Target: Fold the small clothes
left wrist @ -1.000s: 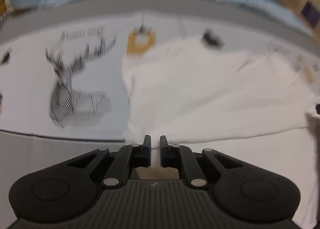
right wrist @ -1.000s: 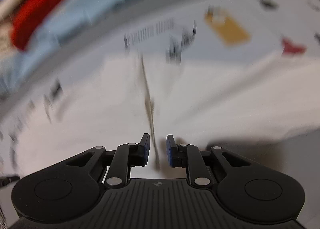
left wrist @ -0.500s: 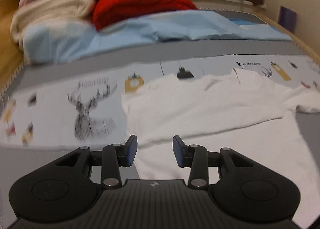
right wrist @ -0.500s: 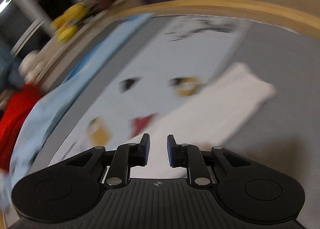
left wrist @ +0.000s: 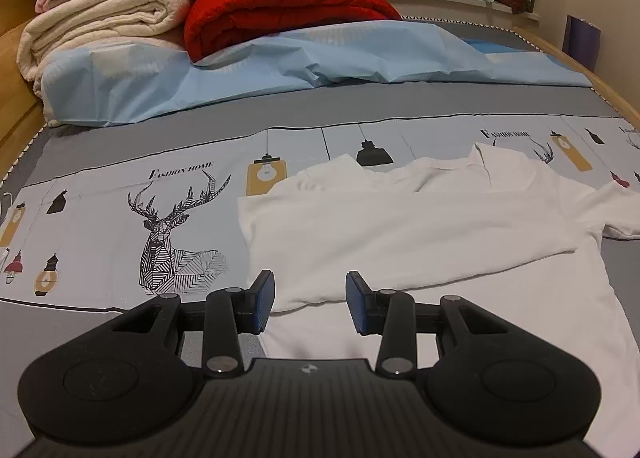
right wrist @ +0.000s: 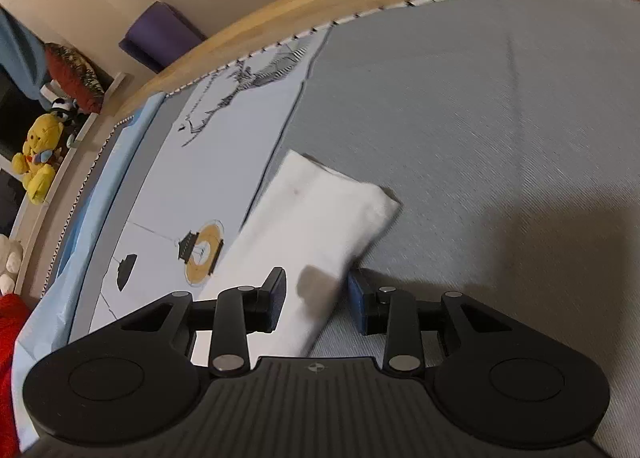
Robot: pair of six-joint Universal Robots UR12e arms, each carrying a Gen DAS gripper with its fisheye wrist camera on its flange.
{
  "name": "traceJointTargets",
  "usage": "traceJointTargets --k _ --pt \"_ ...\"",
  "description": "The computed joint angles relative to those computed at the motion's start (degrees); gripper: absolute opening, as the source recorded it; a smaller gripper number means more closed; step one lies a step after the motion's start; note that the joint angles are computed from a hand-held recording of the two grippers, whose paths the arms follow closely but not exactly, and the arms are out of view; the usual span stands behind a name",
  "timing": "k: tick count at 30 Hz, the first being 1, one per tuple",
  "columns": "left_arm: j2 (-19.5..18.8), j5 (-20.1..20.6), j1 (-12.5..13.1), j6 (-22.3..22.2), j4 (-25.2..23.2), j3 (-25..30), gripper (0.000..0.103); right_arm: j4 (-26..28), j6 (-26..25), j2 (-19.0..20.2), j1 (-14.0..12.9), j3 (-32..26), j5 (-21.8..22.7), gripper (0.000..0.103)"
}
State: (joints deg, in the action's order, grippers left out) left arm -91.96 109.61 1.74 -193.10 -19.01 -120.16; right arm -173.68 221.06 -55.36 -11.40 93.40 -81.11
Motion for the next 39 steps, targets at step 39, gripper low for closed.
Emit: traceJointTargets --k 39 --pt "6.6 -11.5 8.3 -14.9 -9.3 -1.8 0.044 8.5 -52.6 -6.1 29.9 -3.7 23.6 0.011"
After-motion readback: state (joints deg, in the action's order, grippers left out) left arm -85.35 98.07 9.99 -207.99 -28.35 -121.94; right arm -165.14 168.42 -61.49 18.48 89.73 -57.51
